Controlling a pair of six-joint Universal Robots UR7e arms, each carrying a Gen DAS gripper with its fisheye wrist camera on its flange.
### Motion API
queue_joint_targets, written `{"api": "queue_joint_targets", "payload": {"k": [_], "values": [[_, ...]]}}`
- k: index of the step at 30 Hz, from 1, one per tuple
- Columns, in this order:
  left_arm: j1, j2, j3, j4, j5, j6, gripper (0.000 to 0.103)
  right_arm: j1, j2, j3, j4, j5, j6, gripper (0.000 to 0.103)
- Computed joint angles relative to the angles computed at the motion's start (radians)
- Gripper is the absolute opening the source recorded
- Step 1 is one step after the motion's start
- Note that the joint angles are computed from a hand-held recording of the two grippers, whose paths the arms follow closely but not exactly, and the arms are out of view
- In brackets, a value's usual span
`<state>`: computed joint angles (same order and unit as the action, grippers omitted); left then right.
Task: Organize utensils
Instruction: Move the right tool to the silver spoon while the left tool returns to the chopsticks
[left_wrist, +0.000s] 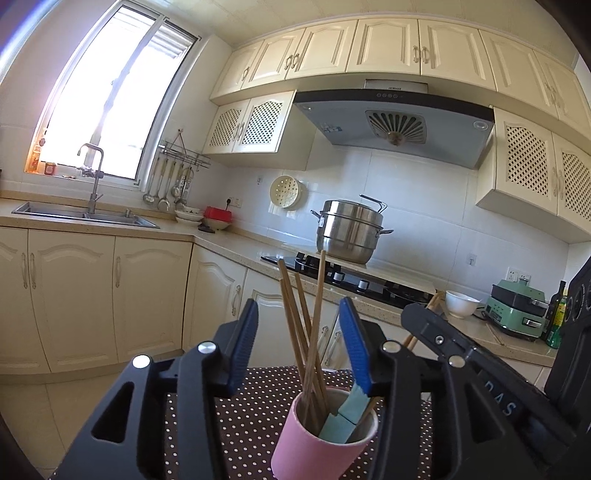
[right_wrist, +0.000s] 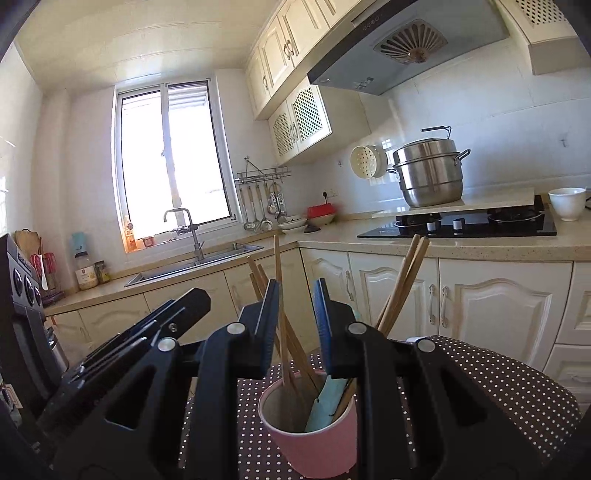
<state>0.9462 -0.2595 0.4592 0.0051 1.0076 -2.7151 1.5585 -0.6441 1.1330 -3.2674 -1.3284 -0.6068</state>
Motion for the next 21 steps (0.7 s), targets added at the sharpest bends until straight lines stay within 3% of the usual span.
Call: {"api": "queue_joint_targets", "payload": {"k": [8,13,17,21], "values": [[-0.037,-0.087,0.143,0.030,-0.043,-0.034,0.057,0.010,-0.070,0.097,-0.001,-0.038,-0.006,0.021],[-0.060,-0.088,0.134,0.186,-0.113,-0.110,0.058,0.014,-0.122,0.172,0.046,-0.088,-0.029,0.021],[-0.070,-0.088,0.139,0.298,-0.156,-0.189,0.058,0.015,-0.164,0.219,0.148,-0.142,-0.050,0.021],[-0.070,-0.064,0.103,0.483,-0.200,-0.360,0.058,0.018,-0.192,0.252,0.255,-0.216,-0.091,0.021]]}}
